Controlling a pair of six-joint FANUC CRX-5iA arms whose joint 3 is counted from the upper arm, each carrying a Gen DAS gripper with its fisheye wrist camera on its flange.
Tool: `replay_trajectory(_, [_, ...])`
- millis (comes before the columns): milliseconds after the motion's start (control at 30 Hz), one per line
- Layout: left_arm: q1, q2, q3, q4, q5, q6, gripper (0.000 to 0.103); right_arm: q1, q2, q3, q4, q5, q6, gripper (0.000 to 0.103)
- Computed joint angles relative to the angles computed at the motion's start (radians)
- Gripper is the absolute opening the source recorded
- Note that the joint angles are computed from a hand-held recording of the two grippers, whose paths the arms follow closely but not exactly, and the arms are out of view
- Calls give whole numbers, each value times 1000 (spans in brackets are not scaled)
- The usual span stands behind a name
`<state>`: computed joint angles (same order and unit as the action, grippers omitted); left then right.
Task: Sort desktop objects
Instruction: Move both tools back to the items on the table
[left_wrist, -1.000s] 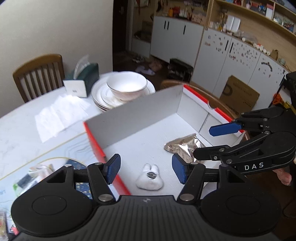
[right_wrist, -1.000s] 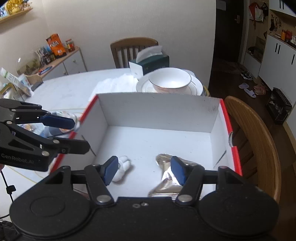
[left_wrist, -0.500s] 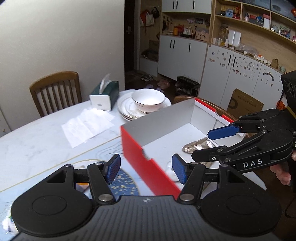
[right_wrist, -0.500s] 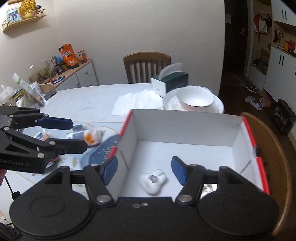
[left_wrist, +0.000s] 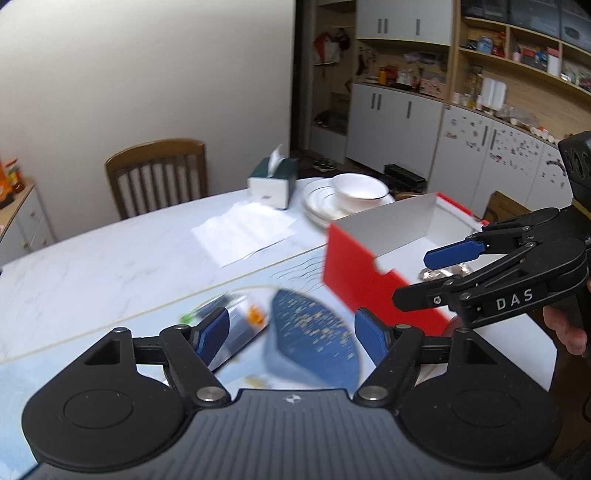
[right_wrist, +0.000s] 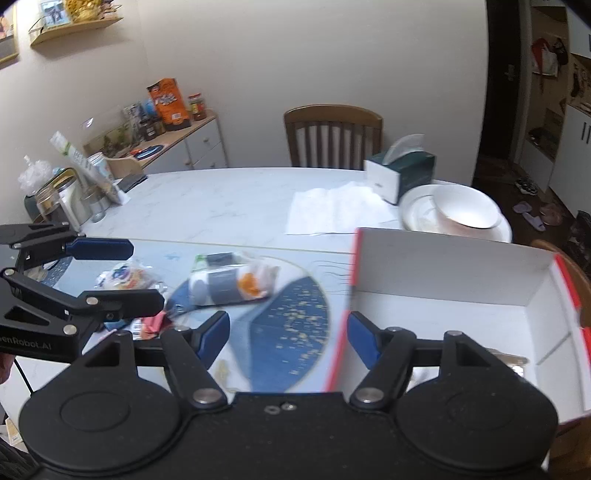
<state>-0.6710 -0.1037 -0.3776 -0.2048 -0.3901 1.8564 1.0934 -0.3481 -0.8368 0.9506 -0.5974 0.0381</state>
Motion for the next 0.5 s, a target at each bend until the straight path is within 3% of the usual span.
replay_trajectory(167, [63,-72,-110,76,37,-69,84,15,71,38,27,26,-32,70])
replay_trajectory(433, [154,-165,-262,173,68,-172,87,25,166,86,69,53,-96,71])
replay_trajectory(500, [182,-182,-306,240,81,-244,94,30,187,96,83,54,-117,71])
